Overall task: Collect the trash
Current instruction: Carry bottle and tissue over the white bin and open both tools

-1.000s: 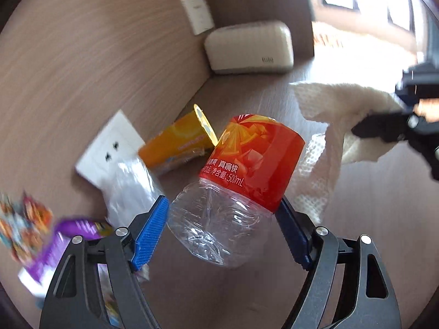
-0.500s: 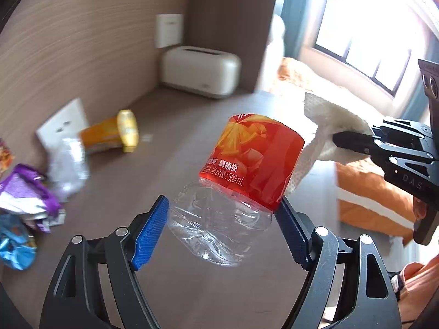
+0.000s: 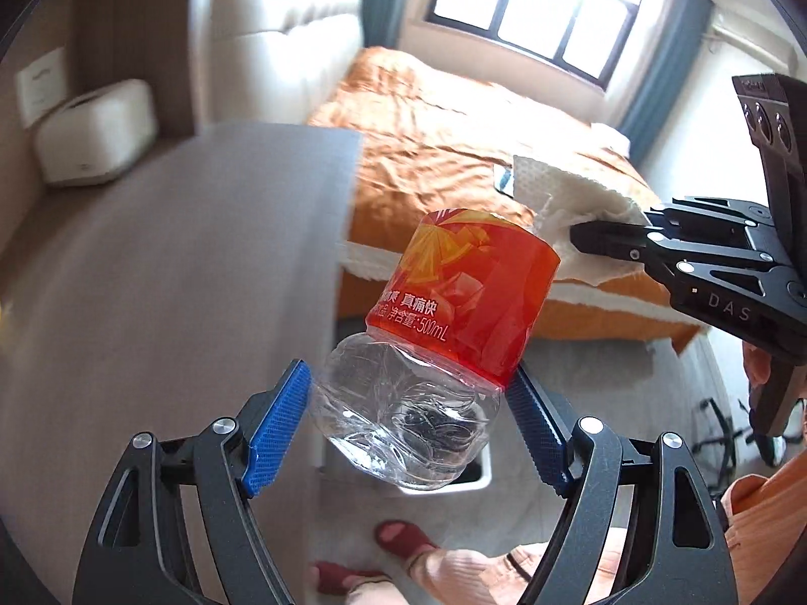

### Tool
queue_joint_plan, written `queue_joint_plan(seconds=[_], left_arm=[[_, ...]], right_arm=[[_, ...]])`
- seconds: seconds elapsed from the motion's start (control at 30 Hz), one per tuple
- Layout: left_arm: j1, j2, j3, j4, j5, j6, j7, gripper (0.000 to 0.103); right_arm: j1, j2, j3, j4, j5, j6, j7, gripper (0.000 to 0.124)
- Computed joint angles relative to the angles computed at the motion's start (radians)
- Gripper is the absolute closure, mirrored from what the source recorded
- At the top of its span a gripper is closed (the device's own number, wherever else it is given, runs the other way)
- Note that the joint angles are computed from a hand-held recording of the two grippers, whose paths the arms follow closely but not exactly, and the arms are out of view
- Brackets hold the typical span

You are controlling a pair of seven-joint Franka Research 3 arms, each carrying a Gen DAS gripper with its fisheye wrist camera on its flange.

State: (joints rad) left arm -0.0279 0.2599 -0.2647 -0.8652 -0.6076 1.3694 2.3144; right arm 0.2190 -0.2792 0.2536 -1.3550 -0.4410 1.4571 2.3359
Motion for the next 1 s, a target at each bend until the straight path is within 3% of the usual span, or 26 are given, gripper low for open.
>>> queue_joint_plan(seconds=[0.23, 0.47, 0.63, 0.8, 0.83, 0.87, 0.9, 0.93, 1.0], left_arm=[[-0.082, -0.225, 0.019, -0.411, 0.023, 0.051, 0.093, 0.026], [-0.173, -0.271, 0.035, -0.671, 0.091, 0.113, 0.078, 0.026], [-0.224, -0.315, 0.025, -0.906, 0.116, 0.243, 0.105, 0.026], [-0.260, -0.280, 0.016, -1.082, 0.124, 0.382, 0.121, 0.026], [-0.265, -0.261, 0.013, -1.098, 0.130, 0.401, 0.121, 0.019], [-0.269, -0.242, 0.008, -1.111, 0.143, 0.421, 0.118, 0.004], [-0.281, -0.226, -0.004, -1.135, 0.174, 0.469, 0.112, 0.005], [-0.286, -0.217, -0.010, -1.152, 0.201, 0.493, 0.118, 0.005], [-0.290, -0.208, -0.016, -1.181, 0.230, 0.535, 0.131, 0.005]], right_arm=[[-0.044, -0.217, -0.043, -0.312, 0.155, 0.033, 0.112, 0.107], [-0.095, -0.384, -0.054, -0.657, 0.307, 0.148, 0.192, 0.107], [-0.106, -0.466, -0.073, -0.893, 0.388, 0.247, 0.177, 0.107], [-0.097, -0.495, -0.085, -1.140, 0.446, 0.395, 0.123, 0.105], [-0.094, -0.492, -0.094, -1.178, 0.460, 0.423, 0.105, 0.103], [-0.083, -0.477, -0.110, -1.214, 0.480, 0.445, 0.070, 0.091], [-0.089, -0.470, -0.104, -1.234, 0.476, 0.450, 0.062, 0.059], [-0.093, -0.466, -0.103, -1.253, 0.471, 0.455, 0.052, 0.034], [-0.095, -0.475, -0.112, -1.291, 0.477, 0.480, 0.027, 0.029]])
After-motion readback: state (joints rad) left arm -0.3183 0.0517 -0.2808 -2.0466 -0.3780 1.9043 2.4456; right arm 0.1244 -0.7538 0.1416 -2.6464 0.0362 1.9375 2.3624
